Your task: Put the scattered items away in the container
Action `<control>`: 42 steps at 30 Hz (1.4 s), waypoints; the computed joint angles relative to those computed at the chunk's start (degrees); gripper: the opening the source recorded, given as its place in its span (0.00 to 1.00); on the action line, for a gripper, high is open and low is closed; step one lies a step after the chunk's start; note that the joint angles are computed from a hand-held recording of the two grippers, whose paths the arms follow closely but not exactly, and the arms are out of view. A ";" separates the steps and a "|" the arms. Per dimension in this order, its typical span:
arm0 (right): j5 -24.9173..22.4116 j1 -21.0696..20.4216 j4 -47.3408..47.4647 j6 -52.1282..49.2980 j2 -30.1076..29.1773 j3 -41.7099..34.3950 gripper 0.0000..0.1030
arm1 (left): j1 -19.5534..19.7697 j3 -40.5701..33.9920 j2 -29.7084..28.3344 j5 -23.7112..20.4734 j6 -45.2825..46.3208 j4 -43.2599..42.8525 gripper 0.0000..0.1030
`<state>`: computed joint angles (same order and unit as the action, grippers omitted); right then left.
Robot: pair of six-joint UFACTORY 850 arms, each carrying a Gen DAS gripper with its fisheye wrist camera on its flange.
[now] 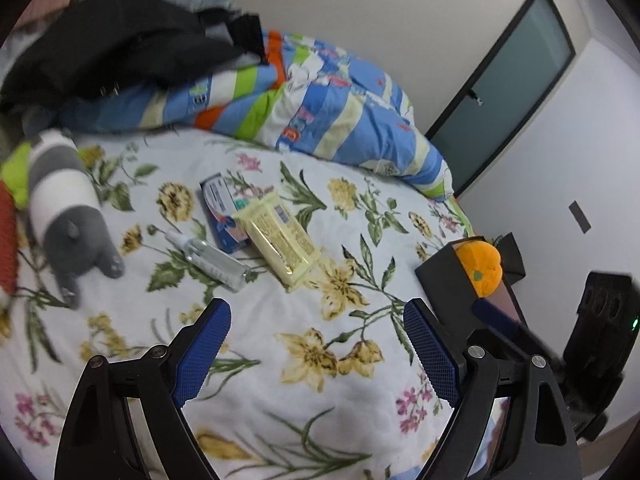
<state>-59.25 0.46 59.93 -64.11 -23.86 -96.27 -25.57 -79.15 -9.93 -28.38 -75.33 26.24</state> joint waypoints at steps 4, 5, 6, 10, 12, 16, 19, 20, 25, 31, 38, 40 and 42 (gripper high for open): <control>1.70 1.26 -0.23 0.55 -5.00 -2.37 1.00 | 3.36 -0.18 -3.45 4.71 6.06 -8.25 0.86; 2.00 1.54 -0.30 0.67 -6.08 -2.91 1.00 | 4.00 -0.41 -4.34 5.53 7.42 -9.98 0.86; 2.49 1.93 -0.59 0.87 -7.56 -3.78 1.00 | 4.77 -0.75 -5.39 6.50 9.66 -12.67 0.86; 4.00 3.53 -3.36 1.99 -12.16 -7.32 0.98 | 7.45 -3.77 -10.36 7.43 21.01 -24.51 0.86; 4.59 4.25 -4.44 2.08 -14.45 -9.32 0.98 | 8.49 -5.37 -12.72 7.27 25.90 -29.32 0.86; 4.92 5.35 -6.07 1.87 -18.52 -13.31 0.97 | 10.76 -7.43 -16.76 8.00 37.92 -43.62 0.86; 4.92 6.23 -7.53 1.73 -21.28 -16.31 0.94 | 12.17 -8.82 -19.42 8.44 45.01 -52.36 0.86; 4.91 6.44 -7.83 1.80 -22.03 -17.14 0.94 | 12.56 -9.22 -20.19 8.57 46.82 -54.67 0.86; 3.15 7.16 -8.48 3.61 -26.65 -22.62 0.88 | 14.09 -11.73 -23.65 8.29 50.64 -59.67 0.86; 2.14 8.20 -10.04 4.04 -30.77 -27.72 0.86 | 14.96 -15.37 -27.28 7.28 49.04 -58.47 0.86; 1.51 8.42 -11.68 5.57 -34.73 -32.06 0.86 | 14.29 -20.71 -30.35 4.63 38.94 -47.12 0.86; 1.36 8.45 -11.31 5.77 -35.52 -32.97 0.86 | 14.00 -21.80 -30.99 4.27 37.22 -44.72 0.86; 1.38 8.61 -11.22 6.11 -35.98 -33.62 0.87 | 13.93 -21.99 -31.17 4.73 36.33 -43.61 0.86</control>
